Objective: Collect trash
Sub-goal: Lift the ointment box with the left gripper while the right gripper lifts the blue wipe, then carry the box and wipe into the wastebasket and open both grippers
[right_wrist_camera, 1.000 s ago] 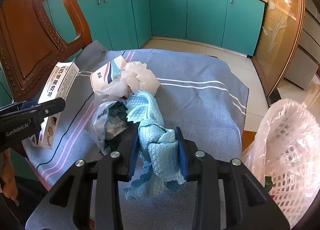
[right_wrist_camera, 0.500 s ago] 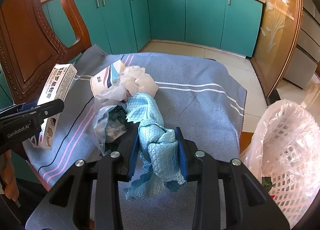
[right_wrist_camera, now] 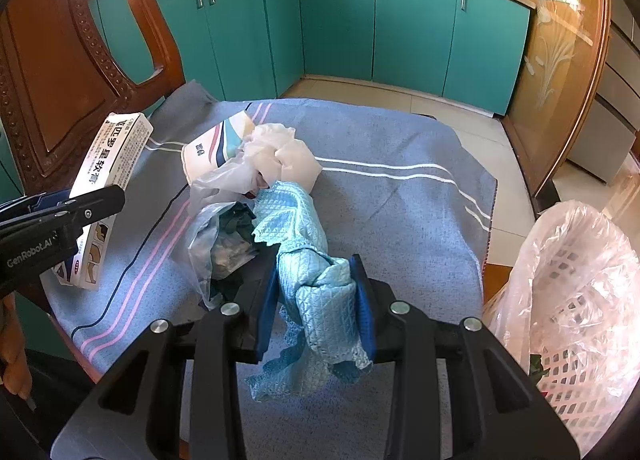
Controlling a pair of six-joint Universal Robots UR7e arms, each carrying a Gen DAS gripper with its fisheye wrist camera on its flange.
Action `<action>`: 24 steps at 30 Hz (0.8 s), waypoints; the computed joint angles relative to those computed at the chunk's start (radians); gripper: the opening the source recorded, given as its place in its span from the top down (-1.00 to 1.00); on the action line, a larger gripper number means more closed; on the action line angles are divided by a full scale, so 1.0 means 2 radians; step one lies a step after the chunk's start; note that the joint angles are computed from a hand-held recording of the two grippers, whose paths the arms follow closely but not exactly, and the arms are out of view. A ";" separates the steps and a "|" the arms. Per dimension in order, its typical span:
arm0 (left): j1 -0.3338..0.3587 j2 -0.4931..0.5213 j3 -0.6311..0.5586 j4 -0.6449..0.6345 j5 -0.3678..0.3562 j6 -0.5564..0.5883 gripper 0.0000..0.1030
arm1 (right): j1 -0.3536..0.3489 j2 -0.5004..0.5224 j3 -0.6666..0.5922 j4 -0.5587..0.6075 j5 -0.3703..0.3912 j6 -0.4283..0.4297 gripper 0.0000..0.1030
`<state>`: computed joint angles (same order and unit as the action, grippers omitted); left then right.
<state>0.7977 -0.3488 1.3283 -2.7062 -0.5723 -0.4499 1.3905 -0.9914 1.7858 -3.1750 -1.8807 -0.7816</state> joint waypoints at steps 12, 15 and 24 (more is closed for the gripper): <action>-0.009 0.005 0.000 -0.037 0.015 0.020 0.09 | -0.001 -0.033 0.027 -0.045 0.034 -0.003 0.32; -0.016 0.014 -0.011 -0.045 0.006 0.031 0.09 | -0.006 -0.057 0.044 -0.072 0.058 -0.003 0.32; -0.038 0.063 -0.071 -0.047 -0.049 0.067 0.09 | -0.045 -0.134 0.076 -0.138 0.081 0.021 0.32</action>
